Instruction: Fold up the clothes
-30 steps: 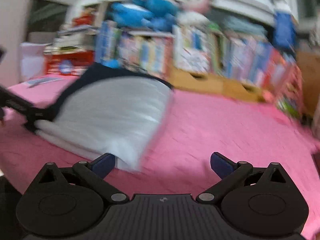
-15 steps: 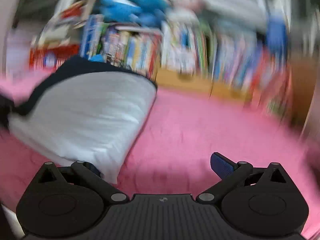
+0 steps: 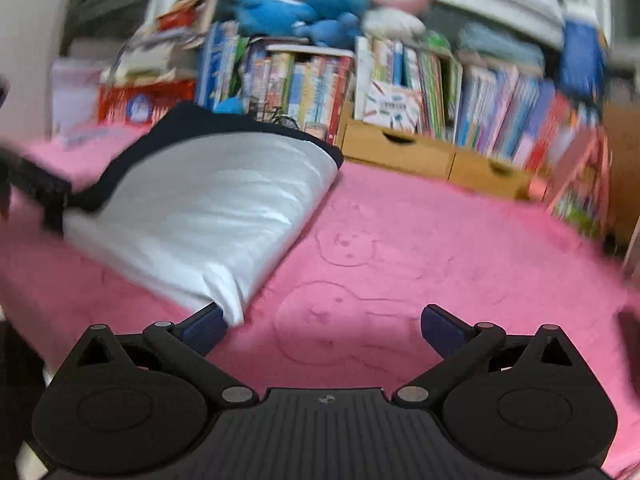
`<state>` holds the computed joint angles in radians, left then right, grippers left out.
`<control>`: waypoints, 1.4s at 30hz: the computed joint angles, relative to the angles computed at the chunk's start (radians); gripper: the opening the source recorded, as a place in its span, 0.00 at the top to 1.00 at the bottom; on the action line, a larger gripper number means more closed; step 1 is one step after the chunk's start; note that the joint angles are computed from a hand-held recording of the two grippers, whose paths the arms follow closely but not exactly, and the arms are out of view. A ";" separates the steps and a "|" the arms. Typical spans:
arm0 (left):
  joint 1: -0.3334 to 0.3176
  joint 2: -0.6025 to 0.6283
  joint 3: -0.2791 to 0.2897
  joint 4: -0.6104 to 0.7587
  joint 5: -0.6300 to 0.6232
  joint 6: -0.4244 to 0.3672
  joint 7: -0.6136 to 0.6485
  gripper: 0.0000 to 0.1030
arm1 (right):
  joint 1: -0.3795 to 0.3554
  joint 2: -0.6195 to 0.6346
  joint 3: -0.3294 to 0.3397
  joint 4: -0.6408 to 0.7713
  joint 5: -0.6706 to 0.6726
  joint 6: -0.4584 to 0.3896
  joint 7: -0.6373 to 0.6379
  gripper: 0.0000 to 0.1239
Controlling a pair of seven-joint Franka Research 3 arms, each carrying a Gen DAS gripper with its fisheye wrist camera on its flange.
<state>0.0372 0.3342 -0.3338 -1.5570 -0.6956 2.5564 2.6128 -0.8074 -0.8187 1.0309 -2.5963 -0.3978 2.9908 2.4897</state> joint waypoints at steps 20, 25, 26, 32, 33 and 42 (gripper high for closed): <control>-0.112 -0.185 0.082 -0.174 0.098 -0.009 -0.136 0.00 | 0.097 0.236 -0.062 0.082 0.118 0.141 -0.043 0.17; -0.131 -0.181 0.096 -0.188 0.215 -0.014 -0.248 0.00 | 0.103 0.268 -0.043 0.098 0.138 0.085 -0.012 0.17; -0.127 -0.187 0.092 -0.200 0.202 -0.004 -0.243 0.00 | 0.100 0.265 -0.038 0.097 0.134 0.084 0.002 0.17; -0.120 -0.199 0.087 -0.223 0.169 0.020 -0.225 0.00 | 0.051 0.245 0.015 0.116 0.076 0.051 0.038 0.17; -0.121 -0.199 0.087 -0.224 0.167 0.024 -0.226 0.00 | 0.043 0.241 0.021 0.116 0.071 0.055 0.050 0.17; -0.125 -0.209 0.084 -0.245 0.130 0.055 -0.204 0.00 | 0.021 0.232 0.043 0.122 0.054 0.050 0.083 0.17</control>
